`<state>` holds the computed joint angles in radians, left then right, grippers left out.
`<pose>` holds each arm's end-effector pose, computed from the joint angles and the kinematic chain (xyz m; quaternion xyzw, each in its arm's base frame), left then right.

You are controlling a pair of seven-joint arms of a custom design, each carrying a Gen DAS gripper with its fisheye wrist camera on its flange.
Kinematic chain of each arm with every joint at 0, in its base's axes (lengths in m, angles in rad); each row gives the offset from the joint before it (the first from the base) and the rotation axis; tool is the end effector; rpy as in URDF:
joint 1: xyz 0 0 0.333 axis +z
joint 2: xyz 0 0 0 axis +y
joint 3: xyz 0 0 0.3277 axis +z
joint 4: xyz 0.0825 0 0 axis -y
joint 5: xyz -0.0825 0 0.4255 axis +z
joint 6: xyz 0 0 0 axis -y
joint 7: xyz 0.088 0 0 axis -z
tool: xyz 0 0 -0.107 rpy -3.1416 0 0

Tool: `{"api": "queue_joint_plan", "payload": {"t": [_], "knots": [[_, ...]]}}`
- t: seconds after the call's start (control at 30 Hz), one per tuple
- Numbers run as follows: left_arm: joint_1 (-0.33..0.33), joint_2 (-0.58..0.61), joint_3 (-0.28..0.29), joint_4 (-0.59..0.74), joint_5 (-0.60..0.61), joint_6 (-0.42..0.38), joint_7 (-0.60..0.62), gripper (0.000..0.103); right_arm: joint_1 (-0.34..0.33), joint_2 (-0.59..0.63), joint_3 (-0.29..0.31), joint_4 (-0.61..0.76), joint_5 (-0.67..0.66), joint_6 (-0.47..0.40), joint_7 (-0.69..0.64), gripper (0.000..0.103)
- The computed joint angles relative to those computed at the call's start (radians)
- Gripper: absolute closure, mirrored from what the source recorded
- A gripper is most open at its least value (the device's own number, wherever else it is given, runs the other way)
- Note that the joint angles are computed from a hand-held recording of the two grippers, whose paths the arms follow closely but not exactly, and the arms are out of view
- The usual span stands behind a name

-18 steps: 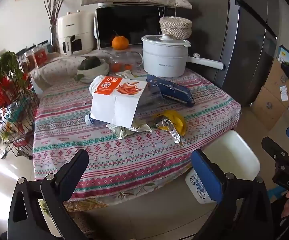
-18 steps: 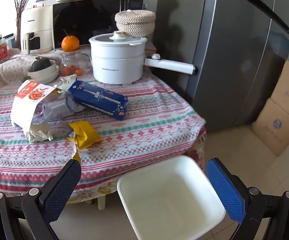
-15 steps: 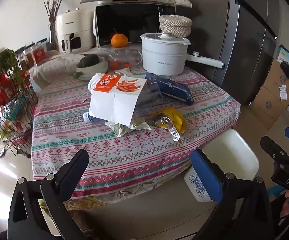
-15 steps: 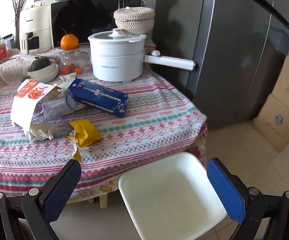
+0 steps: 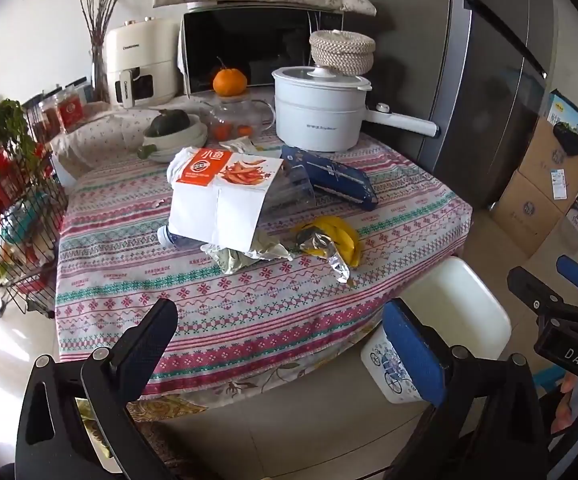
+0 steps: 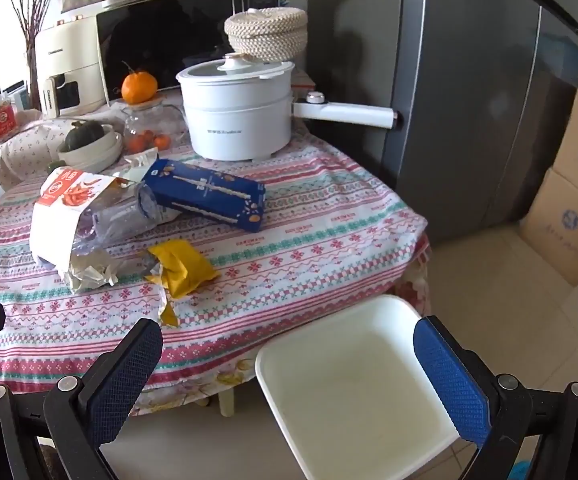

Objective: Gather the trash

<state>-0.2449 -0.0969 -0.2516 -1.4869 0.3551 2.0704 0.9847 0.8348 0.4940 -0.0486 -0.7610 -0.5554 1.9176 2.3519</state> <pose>0.5229 -0.2748 0.7987 -0.6622 0.6484 -0.2720 0.2591 0.5381 0.5066 0.7740 -0.6497 0.6317 -0.2842 0.3133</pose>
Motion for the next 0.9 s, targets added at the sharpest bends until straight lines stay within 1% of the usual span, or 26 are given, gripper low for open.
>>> {"api": "queue_joint_plan", "payload": {"t": [0.23,0.33,0.43,0.53,0.9], "knots": [[0.002,-0.011,0.002,-0.02,0.002,0.015,0.001,0.0,-0.002,-0.009,0.0,-0.012,0.003,0.002,0.014,0.0],[0.002,-0.01,0.001,-0.023,0.001,0.011,0.007,0.0,0.001,0.004,-0.001,0.012,-0.001,-0.022,0.013,0.0],[0.002,-0.011,0.001,-0.026,0.002,0.012,0.007,0.0,0.003,0.002,-0.001,0.01,-0.003,-0.019,0.009,0.0],[0.003,-0.013,0.001,-0.029,0.004,0.015,0.006,0.0,0.014,0.014,-0.011,0.034,-0.022,-0.034,-0.003,0.0],[0.004,-0.009,0.002,-0.025,0.009,0.008,0.009,0.0,0.02,0.009,-0.014,0.03,-0.027,-0.015,-0.013,0.0]]}}
